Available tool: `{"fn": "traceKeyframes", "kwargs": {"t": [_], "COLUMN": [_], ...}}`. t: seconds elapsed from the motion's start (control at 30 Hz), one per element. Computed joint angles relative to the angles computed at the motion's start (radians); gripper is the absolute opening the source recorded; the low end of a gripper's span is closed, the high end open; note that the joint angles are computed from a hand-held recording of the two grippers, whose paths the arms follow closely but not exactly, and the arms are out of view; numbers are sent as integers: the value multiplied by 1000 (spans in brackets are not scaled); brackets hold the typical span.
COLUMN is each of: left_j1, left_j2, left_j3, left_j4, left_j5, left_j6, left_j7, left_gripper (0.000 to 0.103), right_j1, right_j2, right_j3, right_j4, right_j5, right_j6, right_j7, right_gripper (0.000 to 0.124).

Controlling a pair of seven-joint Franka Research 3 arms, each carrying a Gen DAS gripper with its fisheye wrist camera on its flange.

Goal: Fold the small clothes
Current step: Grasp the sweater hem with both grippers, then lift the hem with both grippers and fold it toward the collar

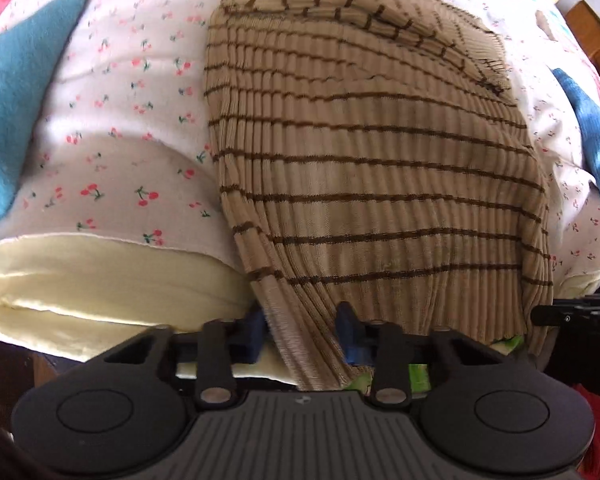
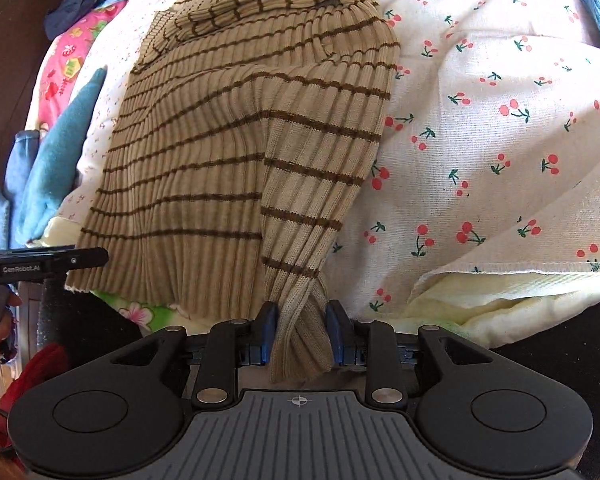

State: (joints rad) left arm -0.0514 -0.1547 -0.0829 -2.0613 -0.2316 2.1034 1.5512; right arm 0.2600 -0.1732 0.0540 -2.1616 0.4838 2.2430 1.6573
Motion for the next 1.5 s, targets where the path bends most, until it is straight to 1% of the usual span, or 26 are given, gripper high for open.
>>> {"fn": "traceKeyframes", "kwargs": {"t": [0.03,0.07,0.1,0.17,0.23,0.33,0.4,0.47,0.5,0.57,0.7,0.77,0.83,0.87,0.93,0.97,1.0,1.03,1.07,1.1,1.13,1.2,1.23,1.3,1.43,1.5], "left_j1": [3,7,12,18,16,-2,-14,-24,-24,-23,-5,13,31,39,55,58,55,47,34,20,-4,-55,-69,-70,-57,-46], "left_j2": [10,13,8,-15,-42,-58,-51,-27,-13,19,101,155,214,245,311,348,385,426,469,507,551,628,662,716,752,775], "left_j3": [9,18,24,35,49,72,79,85,84,77,45,27,2,-11,-37,-48,-55,-53,-43,-25,8,85,109,117,97,90], "left_j4": [7,8,-1,-30,-64,-93,-90,-66,-50,-9,98,166,236,271,339,371,400,429,456,484,515,575,609,668,705,734], "left_j5": [-34,-77,-112,-185,-284,-462,-560,-681,-730,-841,-1003,-1061,-1082,-1078,-1078,-1070,-1033,-972,-903,-830,-740,-567,-508,-438,-352,-317], "left_j6": [-16,-25,-19,15,70,156,197,241,259,326,441,478,529,562,626,675,727,777,812,824,830,807,785,749,748,742], "left_j7": [-5,-7,-11,-1,21,87,132,194,222,294,426,471,496,499,500,492,462,410,337,258,163,8,-42,-95,-142,-178], "left_gripper": [14,13,13,13,13,13,13,13,13,13,13,13,13,13,13,13,13,13,13,13,13,13,13,13,13,13], "right_j1": [-1,0,-1,-2,3,30,56,90,103,119,106,86,68,59,45,48,68,112,166,221,274,320,348,368,350,322], "right_j2": [2,0,-4,-25,-60,-108,-115,-101,-90,-58,68,143,224,259,351,403,445,486,528,565,603,666,697,733,768,769], "right_j3": [-2,-6,-12,-22,-35,-47,-53,-67,-72,-73,-51,-30,-7,2,17,20,-4,-62,-141,-221,-306,-400,-451,-499,-512,-481], "right_j4": [-4,-14,-23,-53,-101,-158,-162,-142,-124,-76,104,208,314,356,456,500,524,543,563,582,594,635,651,667,692,700], "right_j5": [8,33,58,123,228,403,503,637,704,830,1055,1126,1183,1175,1107,1016,866,711,589,493,408,321,272,209,145,124], "right_j6": [4,13,19,52,124,279,369,450,485,553,669,722,777,795,840,876,902,916,920,914,899,839,813,785,749,740], "right_j7": [4,1,-3,-10,-38,-104,-164,-259,-311,-424,-638,-715,-786,-781,-720,-635,-485,-319,-178,-61,51,182,249,324,413,412], "right_gripper": [22,14,9,8,7,7,7,7,7,7,7,7,7,7,7,7,7,7,7,7,7,7,7,7,7,7]}}
